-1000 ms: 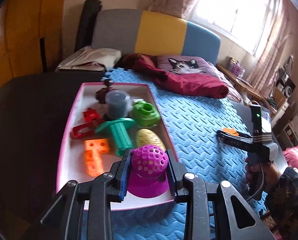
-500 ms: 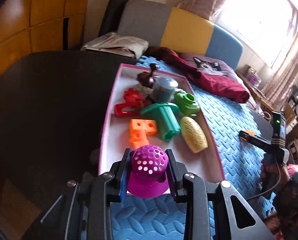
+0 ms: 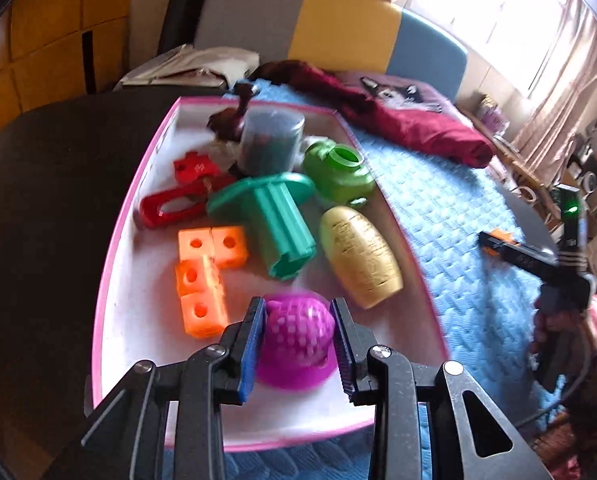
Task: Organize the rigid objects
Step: 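Carry the purple suction-cup toy into the tray with the left gripper and release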
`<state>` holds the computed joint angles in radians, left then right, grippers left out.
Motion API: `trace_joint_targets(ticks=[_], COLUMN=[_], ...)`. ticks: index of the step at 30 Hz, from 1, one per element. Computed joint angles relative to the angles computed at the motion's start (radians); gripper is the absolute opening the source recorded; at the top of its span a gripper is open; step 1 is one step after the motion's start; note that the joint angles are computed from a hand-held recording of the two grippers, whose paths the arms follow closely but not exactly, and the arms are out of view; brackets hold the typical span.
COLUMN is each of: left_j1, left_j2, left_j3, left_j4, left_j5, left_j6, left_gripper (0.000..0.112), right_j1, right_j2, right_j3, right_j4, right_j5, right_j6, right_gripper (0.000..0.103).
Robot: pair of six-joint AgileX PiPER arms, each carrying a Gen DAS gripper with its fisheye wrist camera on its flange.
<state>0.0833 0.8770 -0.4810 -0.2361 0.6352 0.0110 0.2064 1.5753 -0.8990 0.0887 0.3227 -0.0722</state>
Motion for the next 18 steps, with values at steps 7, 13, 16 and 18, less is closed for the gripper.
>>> trace_joint_targets(ticks=[7, 13, 16, 18], left_j1=[-0.055, -0.072, -0.119, -0.126], left_j2=[-0.023, -0.066, -0.101, -0.122], left_j3=[0.033, 0.04, 0.035, 0.03], left_j4=[0.161, 0.228, 0.313, 0.327], left_j5=[-0.035, -0.023, -0.001, 0.018], left_j6=[-0.141, -0.203, -0.297, -0.313], left_gripper=[0.036, 0.049, 0.049, 0.049], right_j1=[-0.001, 0.0, 0.0, 0.0], right_j2=[0.0, 0.0, 0.001, 0.0], right_j3=[0.0, 0.0, 0.0, 0.001], right_j4=[0.002, 0.001, 0.0, -0.001], right_j5=[0.0, -0.001, -0.001, -0.001], right_j6=[-0.002, -0.001, 0.0, 0.001], right_gripper=[0.076, 0.077, 0.076, 0.076])
